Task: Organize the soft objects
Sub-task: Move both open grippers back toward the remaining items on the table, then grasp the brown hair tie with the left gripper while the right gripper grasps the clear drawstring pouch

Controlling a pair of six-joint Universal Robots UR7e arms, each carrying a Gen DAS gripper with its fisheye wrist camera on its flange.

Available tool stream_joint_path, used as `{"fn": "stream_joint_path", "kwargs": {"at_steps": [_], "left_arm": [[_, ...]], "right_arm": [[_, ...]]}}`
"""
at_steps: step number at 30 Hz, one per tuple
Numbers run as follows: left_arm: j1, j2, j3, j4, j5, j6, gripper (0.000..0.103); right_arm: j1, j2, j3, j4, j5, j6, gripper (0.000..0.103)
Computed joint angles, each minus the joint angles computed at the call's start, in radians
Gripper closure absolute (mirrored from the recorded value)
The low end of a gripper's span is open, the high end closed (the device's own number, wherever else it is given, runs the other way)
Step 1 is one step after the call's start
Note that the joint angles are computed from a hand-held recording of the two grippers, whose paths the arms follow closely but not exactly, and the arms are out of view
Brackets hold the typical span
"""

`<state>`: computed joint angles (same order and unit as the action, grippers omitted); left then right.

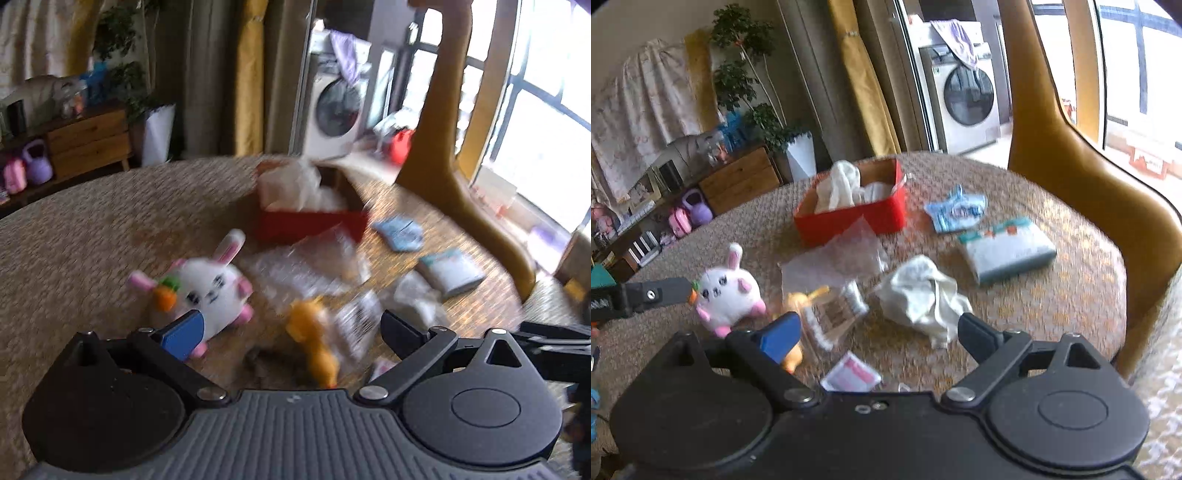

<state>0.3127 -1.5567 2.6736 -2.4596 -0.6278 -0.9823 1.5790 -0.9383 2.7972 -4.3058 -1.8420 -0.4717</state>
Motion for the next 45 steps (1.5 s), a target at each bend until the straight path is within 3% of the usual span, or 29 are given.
{"fn": "stream_joint_path", "kwargs": {"at_steps": [9, 21, 31, 41, 45], "left_arm": [[0.094, 0.109, 0.037, -0.163, -0.058, 0.070, 0.001], [0.174, 0.359, 0.102, -0.545, -0.030, 0.222, 0.001], [0.230, 0.511, 0.092, -0.695, -0.020, 0.298, 0.001], [0.272, 0.594, 0.079, -0.826, -0.012, 0.370, 0.003], [0.268, 0.600, 0.086, -0.855, -0.009, 0.377, 0.011]], "right_arm": [[-0.026, 0.066, -0.016, 0.024, -0.069, 0.034, 0.016], [-0.084, 0.121, -0.033, 0.067, -0.065, 0.006, 0.025], [-0.091, 0.151, -0.053, 0.098, -0.087, -0.011, 0.030], [-0.078, 0.204, -0.079, 0.068, -0.129, -0.038, 0.046], [-0.053, 0.231, -0.089, 0.039, -0.168, -0.056, 0.055]]}}
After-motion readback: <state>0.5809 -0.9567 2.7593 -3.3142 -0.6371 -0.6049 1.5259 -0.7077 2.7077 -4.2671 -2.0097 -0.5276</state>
